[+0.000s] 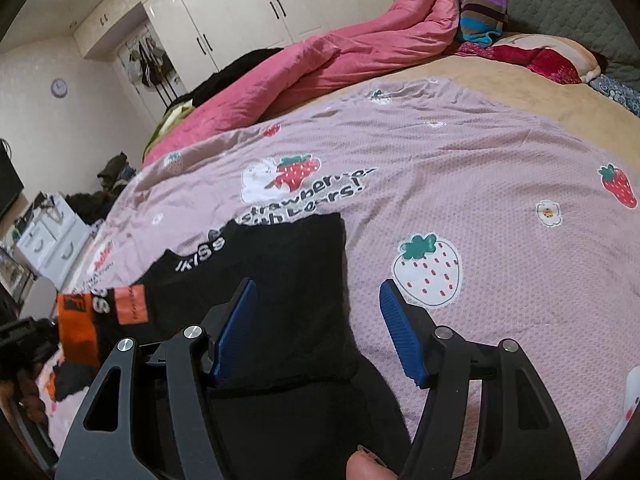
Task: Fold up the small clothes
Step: 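Lay the cuff flat on the sweater body and open the left gripper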
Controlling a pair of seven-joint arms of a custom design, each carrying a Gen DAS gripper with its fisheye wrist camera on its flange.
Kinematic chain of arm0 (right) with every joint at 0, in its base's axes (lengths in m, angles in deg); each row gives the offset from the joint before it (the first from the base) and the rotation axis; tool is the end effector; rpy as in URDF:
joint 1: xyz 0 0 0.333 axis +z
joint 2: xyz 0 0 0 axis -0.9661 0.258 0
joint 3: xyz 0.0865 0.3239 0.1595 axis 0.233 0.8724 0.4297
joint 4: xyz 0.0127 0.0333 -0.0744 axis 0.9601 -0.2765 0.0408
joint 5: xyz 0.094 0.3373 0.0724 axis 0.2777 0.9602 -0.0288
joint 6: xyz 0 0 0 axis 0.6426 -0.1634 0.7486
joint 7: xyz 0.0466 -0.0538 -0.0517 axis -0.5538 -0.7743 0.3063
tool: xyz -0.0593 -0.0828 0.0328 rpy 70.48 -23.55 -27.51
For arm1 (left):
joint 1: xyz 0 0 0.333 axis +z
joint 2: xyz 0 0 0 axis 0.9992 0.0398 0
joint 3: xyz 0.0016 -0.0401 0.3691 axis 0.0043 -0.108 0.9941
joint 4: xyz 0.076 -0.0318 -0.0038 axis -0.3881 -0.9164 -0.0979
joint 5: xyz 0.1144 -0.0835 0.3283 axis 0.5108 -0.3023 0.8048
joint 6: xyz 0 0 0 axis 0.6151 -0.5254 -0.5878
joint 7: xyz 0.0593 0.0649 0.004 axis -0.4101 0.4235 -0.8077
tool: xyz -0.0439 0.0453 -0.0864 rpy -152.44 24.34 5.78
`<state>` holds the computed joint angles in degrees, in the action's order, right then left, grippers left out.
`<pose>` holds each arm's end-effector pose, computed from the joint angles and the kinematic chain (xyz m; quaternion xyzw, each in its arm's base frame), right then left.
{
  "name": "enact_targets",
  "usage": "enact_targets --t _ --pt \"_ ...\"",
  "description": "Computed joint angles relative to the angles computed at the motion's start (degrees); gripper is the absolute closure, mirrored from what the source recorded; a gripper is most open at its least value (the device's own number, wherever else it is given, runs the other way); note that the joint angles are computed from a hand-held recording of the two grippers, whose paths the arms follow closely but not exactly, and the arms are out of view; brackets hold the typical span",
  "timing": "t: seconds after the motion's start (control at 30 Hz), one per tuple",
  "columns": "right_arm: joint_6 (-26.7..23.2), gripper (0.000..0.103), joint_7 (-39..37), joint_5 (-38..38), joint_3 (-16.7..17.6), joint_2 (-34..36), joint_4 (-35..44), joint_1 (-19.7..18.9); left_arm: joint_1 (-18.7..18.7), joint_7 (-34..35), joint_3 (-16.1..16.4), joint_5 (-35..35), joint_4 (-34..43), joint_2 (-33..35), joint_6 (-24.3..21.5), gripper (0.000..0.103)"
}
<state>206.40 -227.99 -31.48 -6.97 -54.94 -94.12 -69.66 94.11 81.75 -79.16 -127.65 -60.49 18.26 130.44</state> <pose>0.5573 0.0531 0.4650 -0.4538 0.7864 -0.2320 0.3490 0.6905 -0.0668 0.4847 0.5872 -0.6836 0.4299 0.0562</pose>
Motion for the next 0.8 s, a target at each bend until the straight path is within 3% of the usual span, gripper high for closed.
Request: enact_targets --t 0.17,0.3,0.43,0.63,0.8 --pt "-0.8 0.040 -15.7 13.8 3.5 1.7 -1.0 -1.0 0.5 -2.2 0.7 0.6 0.6 0.5 0.2 0.103" --pt "-0.9 0.040 -22.3 19.2 3.9 2.5 -1.0 0.3 0.6 -2.2 0.9 0.4 -0.2 -0.3 3.6 0.103" --pt "-1.0 0.040 -28.1 23.9 4.2 3.5 -0.8 1.6 0.5 -2.6 0.6 1.6 0.1 -0.1 3.1 0.103" --pt "-0.9 0.040 -38.9 33.0 7.1 4.9 -0.6 1.3 -2.3 -3.2 0.7 8.0 -1.4 0.3 2.2 0.091" --pt "-2.8 0.040 -49.4 42.8 13.4 6.0 -0.5 -2.8 -6.6 -7.8 3.3 18.0 -3.2 1.3 4.8 0.084"
